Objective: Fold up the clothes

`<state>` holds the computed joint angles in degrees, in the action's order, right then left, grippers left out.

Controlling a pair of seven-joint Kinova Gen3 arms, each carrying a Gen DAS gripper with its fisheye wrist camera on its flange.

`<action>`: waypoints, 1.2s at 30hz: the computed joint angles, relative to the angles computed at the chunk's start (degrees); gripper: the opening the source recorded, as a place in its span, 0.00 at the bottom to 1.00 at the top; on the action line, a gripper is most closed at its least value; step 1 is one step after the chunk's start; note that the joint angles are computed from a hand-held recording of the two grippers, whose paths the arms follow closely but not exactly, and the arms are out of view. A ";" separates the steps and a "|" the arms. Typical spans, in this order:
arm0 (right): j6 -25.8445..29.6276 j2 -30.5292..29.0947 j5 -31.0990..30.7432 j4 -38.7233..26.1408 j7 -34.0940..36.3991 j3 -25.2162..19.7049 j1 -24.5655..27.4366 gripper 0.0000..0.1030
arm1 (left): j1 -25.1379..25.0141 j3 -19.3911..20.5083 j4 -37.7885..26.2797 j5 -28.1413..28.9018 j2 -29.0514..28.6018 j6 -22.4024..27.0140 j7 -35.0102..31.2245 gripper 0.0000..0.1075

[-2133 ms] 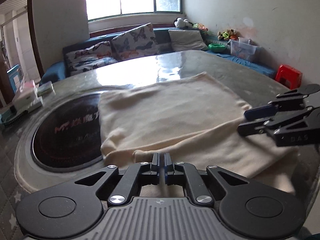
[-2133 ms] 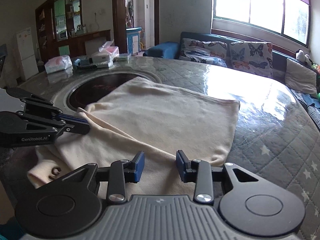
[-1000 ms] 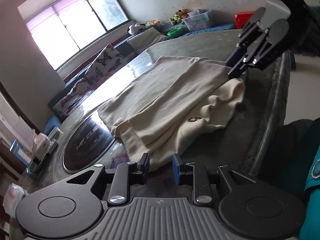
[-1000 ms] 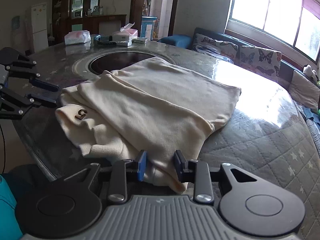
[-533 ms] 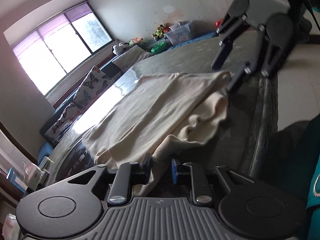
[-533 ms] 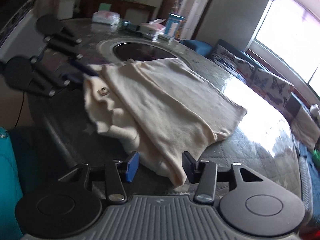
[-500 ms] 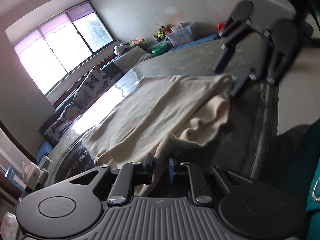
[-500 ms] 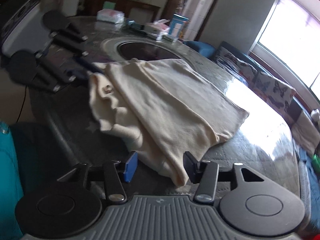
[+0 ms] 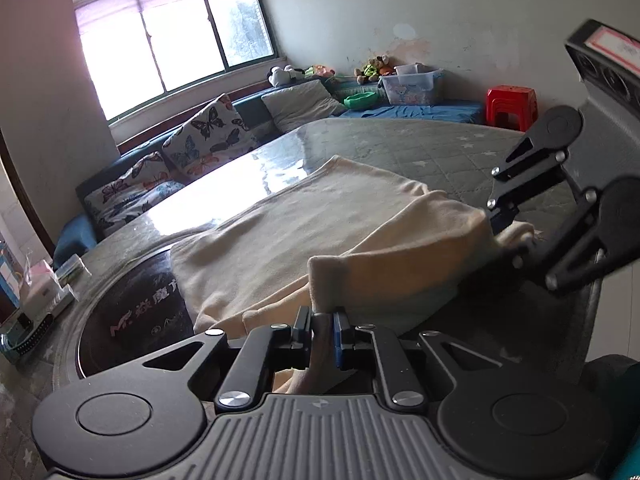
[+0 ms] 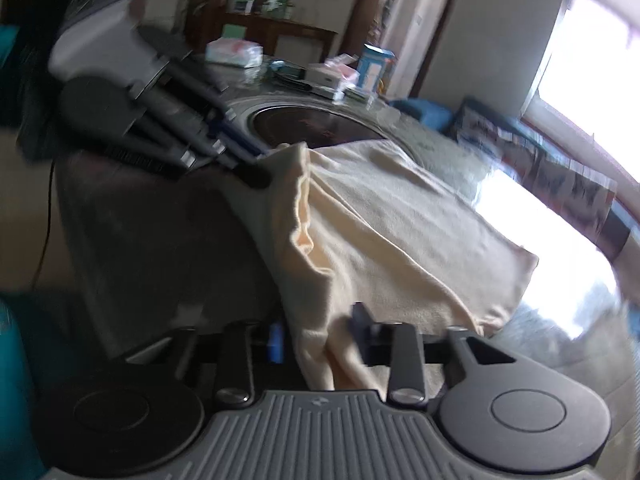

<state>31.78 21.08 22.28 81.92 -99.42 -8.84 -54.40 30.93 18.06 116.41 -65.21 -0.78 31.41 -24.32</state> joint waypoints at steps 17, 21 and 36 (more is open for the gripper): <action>-2.08 0.30 -8.09 -1.86 -2.15 0.79 2.81 0.11 | 4.86 5.50 7.04 -10.02 -0.65 12.11 4.22 0.22; -4.56 -0.97 -3.34 0.84 -6.88 2.92 0.10 0.10 | 6.48 4.53 6.86 -10.00 -0.76 13.43 7.53 0.09; 0.52 -9.68 -6.34 4.89 -0.44 -5.95 3.97 0.09 | 5.65 12.17 5.64 3.31 -11.39 16.65 6.20 0.08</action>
<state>32.30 11.40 15.94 86.81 -99.86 -14.79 -50.43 36.58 30.23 122.05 -61.90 -12.18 48.07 -18.12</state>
